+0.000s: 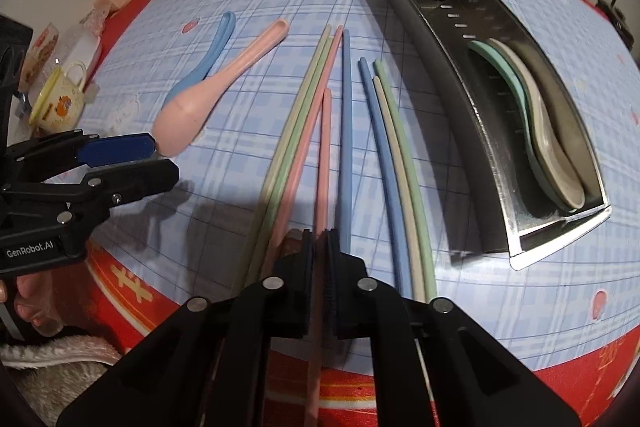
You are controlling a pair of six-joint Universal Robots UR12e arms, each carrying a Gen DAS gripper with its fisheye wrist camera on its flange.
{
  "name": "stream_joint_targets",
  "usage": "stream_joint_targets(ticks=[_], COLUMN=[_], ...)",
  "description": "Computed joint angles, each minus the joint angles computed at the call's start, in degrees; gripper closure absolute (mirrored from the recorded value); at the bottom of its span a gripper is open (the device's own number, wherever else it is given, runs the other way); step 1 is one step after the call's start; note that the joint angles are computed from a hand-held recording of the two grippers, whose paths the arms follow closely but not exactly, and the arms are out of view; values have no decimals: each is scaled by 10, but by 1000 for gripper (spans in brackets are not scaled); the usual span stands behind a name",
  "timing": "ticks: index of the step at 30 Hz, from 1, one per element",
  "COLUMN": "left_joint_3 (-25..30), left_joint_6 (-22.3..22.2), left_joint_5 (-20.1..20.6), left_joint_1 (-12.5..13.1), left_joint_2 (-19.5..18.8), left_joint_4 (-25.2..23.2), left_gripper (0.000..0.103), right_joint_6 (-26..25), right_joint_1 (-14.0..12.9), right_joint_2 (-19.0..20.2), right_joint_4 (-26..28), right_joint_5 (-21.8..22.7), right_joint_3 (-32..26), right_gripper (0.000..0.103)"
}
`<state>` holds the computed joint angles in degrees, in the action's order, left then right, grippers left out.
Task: Organize utensils
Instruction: 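Close the right tool on a pink chopstick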
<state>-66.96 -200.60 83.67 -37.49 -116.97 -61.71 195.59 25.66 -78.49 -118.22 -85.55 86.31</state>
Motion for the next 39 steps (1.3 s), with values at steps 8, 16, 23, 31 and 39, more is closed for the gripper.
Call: stream_joint_targets(ticks=[8, 16, 23, 31, 39], left_joint_3=[13, 47, 76, 109, 141], left_joint_6=[7, 27, 23, 14, 9], left_joint_5=[-36, -39, -42, -23, 4], left_joint_1=[-3, -9, -10, -14, -19], left_joint_2=[-13, -37, -59, -82, -102], left_joint_4=[-29, -32, -35, -40, -50], left_gripper=[63, 67, 74, 83, 84], right_joint_6=[6, 29, 25, 19, 19], right_joint_1=[-1, -7, -11, -11, -11], right_joint_2=[-12, -19, -24, -26, -26], right_joint_4=[-3, -30, -46, -55, -57], right_joint_5=[-26, -5, 8, 6, 7], right_joint_3=[14, 31, 41, 45, 46], right_gripper=[97, 96, 97, 97, 97])
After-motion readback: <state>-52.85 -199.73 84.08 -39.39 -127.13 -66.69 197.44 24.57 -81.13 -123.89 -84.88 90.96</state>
